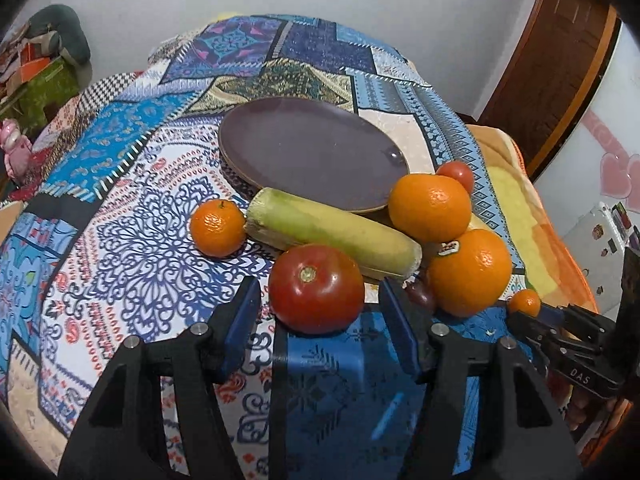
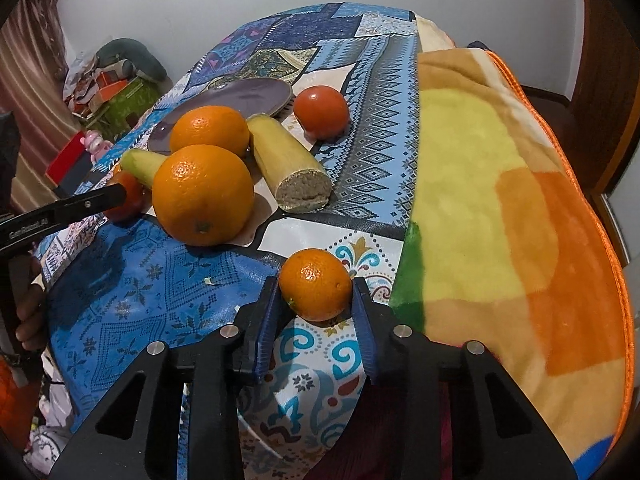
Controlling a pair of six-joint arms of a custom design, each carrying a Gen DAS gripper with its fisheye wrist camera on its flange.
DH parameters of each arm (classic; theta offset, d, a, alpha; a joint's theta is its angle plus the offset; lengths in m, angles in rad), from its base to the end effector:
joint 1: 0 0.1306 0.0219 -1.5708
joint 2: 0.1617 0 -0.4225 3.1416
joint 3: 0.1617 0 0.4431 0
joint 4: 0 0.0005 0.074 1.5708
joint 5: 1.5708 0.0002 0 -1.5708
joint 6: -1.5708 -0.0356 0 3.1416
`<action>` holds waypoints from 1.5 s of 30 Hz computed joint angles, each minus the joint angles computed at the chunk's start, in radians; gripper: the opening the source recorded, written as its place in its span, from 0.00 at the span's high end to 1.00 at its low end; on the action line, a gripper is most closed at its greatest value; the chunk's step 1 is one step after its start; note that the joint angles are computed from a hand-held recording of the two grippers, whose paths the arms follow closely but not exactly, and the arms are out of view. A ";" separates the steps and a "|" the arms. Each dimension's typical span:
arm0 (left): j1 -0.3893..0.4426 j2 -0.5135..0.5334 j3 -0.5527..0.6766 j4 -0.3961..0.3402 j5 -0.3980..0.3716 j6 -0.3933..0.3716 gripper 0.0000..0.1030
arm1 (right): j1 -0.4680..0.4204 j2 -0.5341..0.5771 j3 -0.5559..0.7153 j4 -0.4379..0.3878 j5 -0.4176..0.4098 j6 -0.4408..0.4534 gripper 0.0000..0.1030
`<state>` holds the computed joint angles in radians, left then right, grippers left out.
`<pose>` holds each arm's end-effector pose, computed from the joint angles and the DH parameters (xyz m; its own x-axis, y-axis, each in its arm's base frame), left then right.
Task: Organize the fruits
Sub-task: 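Grasp a red tomato with the left tool while the right tool grasps a small mandarin, then carry the tomato with the left tool while the right tool carries the mandarin onto the plate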
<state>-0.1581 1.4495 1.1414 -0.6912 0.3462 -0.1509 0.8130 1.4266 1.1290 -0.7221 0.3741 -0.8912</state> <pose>0.5107 -0.0942 0.3279 -0.7717 0.2662 -0.5776 0.4505 0.8699 -0.2009 0.3596 0.3603 0.3317 -0.7916 0.2168 -0.5712 0.1132 0.9708 0.2116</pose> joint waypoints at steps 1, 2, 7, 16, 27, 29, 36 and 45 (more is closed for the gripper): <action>-0.002 0.008 0.006 -0.003 -0.003 0.005 0.44 | -0.001 0.002 0.001 0.000 0.000 0.004 0.68; -0.002 0.014 0.010 -0.004 -0.009 0.004 0.45 | -0.002 0.003 0.003 0.001 -0.001 0.010 0.68; -0.001 0.032 0.021 -0.013 -0.012 0.011 0.51 | -0.007 0.004 0.006 0.004 0.001 0.019 0.69; 0.010 -0.013 0.001 -0.007 -0.005 -0.003 0.52 | -0.010 -0.013 0.025 0.015 0.047 0.054 0.69; 0.033 -0.085 0.033 0.021 0.018 0.006 0.52 | -0.026 0.012 0.134 0.088 0.129 0.230 0.69; 0.033 -0.085 0.049 0.026 0.015 0.012 0.52 | -0.032 0.025 0.160 0.106 0.132 0.272 0.69; 0.031 -0.074 0.099 0.051 -0.008 0.018 0.52 | -0.039 0.089 0.257 0.159 0.142 0.385 0.69; 0.027 0.006 0.198 0.048 -0.023 0.037 0.52 | -0.074 0.173 0.354 0.176 0.102 0.455 0.69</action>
<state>-0.1313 1.4559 1.3398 -0.6434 0.3229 -0.1137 0.7390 1.5993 1.4825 -0.5465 0.4762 -0.4357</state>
